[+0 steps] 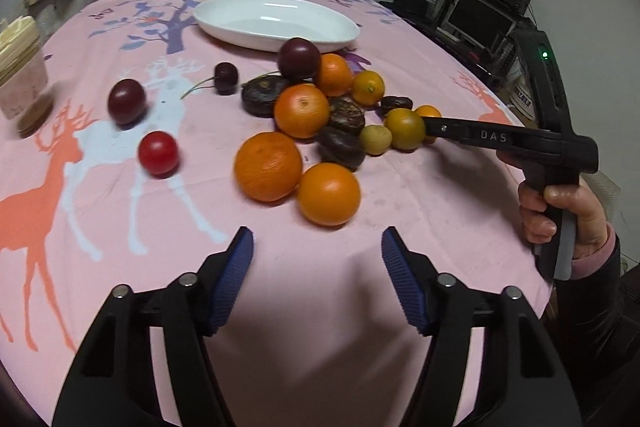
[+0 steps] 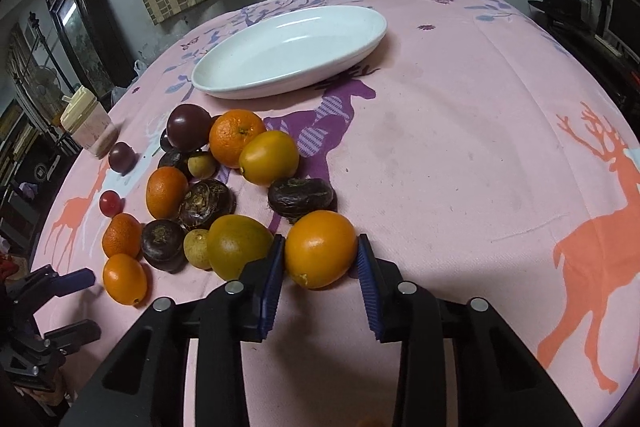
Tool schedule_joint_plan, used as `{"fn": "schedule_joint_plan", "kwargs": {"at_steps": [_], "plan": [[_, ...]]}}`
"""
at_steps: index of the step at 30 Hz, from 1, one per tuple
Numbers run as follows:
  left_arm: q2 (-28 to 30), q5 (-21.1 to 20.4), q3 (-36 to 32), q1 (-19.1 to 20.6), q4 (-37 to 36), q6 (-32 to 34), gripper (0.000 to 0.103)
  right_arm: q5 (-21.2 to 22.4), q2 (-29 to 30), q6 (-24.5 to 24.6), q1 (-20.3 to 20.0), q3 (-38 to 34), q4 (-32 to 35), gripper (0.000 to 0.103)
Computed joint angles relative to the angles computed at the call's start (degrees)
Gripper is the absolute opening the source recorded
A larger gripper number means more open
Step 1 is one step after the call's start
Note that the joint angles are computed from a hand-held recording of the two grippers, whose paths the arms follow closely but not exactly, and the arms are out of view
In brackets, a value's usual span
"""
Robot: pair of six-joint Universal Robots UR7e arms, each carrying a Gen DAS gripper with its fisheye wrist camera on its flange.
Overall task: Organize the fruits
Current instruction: 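Grasp a small orange with the right tool while the left tool grasps another small orange, then lower both held small oranges into the white oval plate and open both tools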
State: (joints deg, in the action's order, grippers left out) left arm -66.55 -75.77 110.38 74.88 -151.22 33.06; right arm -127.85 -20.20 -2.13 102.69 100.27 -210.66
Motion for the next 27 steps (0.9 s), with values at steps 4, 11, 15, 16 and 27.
{"fn": "schedule_joint_plan", "kwargs": {"at_steps": [4, 11, 15, 16, 27], "plan": [[2.3, 0.7, -1.6, -0.7, 1.5, -1.9, 0.05, 2.1, -0.7, 0.8, -0.6, 1.0, -0.7, 0.036], [4.8, 2.3, -2.8, -1.8, 0.7, -3.2, 0.049, 3.6, -1.0, 0.9, -1.0, 1.8, -1.6, 0.036], [5.2, 5.0, -1.3, -2.8, -3.1, -1.7, 0.039, 2.9, -0.7, -0.1, -0.5, 1.8, -2.5, 0.036], [5.1, 4.8, -1.4, -2.7, -2.9, -1.9, 0.039, 2.7, -0.6, -0.6, -0.3, 1.8, -3.0, 0.036], [5.6, -1.7, -12.4, -4.6, 2.8, -0.6, 0.039, 6.8, -1.4, -7.2, 0.8, -6.7, -2.5, 0.036]]}}
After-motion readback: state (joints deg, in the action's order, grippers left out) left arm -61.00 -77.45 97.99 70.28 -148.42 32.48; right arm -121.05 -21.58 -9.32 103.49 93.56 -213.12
